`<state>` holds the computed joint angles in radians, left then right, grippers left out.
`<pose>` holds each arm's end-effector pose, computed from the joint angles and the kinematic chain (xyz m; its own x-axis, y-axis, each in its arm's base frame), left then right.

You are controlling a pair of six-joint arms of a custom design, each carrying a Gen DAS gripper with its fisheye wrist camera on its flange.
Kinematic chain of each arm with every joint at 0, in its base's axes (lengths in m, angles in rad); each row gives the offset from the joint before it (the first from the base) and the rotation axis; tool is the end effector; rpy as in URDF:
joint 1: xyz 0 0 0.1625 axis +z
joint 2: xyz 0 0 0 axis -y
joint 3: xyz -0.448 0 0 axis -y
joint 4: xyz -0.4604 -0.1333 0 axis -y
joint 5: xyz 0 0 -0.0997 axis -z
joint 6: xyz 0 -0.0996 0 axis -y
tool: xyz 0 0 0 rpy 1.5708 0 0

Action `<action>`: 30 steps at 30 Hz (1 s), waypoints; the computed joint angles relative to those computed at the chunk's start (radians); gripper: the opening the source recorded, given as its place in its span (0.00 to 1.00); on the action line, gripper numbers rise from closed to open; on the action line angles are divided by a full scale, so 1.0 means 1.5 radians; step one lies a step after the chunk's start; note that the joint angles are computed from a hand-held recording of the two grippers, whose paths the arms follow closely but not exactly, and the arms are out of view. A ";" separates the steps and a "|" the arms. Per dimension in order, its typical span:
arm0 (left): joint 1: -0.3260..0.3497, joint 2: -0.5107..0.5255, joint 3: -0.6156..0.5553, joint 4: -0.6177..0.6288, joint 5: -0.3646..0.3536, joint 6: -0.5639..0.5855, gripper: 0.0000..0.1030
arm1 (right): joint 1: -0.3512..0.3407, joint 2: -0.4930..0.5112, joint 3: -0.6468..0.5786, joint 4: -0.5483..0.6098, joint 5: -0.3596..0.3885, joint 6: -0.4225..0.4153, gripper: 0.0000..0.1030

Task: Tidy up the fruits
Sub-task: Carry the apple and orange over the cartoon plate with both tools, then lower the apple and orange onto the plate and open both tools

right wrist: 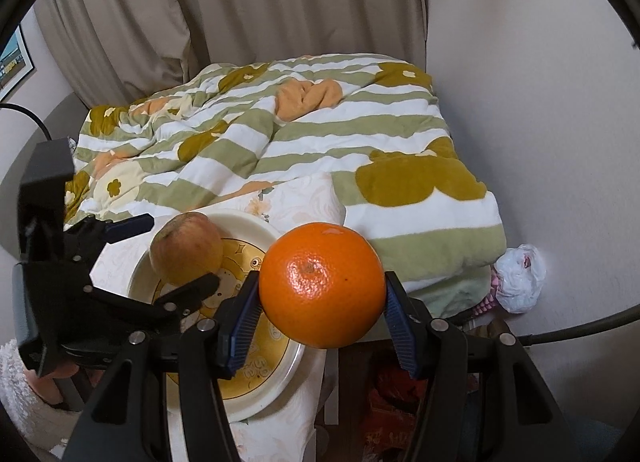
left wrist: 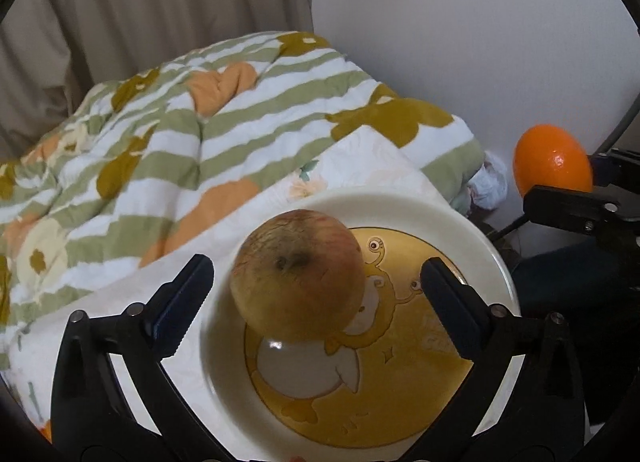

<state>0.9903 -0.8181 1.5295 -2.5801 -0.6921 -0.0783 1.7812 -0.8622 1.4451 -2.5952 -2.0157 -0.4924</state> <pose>-0.2461 -0.7582 0.1574 -0.6966 0.0980 -0.7108 0.4712 0.8095 -0.3502 0.2565 -0.7678 0.2105 -0.7225 -0.4256 0.5449 -0.6019 0.7750 -0.1926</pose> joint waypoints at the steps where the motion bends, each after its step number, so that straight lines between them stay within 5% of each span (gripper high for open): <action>1: -0.002 -0.005 0.004 0.003 0.004 -0.004 1.00 | 0.001 -0.001 0.000 0.000 0.001 0.000 0.53; 19: -0.042 -0.180 0.141 0.127 0.090 -0.260 1.00 | 0.010 0.004 0.011 0.024 0.031 -0.102 0.53; 30: -0.060 -0.265 0.211 0.305 0.126 -0.503 1.00 | 0.004 0.054 0.006 0.011 0.001 -0.195 0.53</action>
<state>0.8999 -1.2153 1.8461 -2.1219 -0.5034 -0.8321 1.7873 -0.7807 1.4541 -2.5787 -2.0138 -0.7842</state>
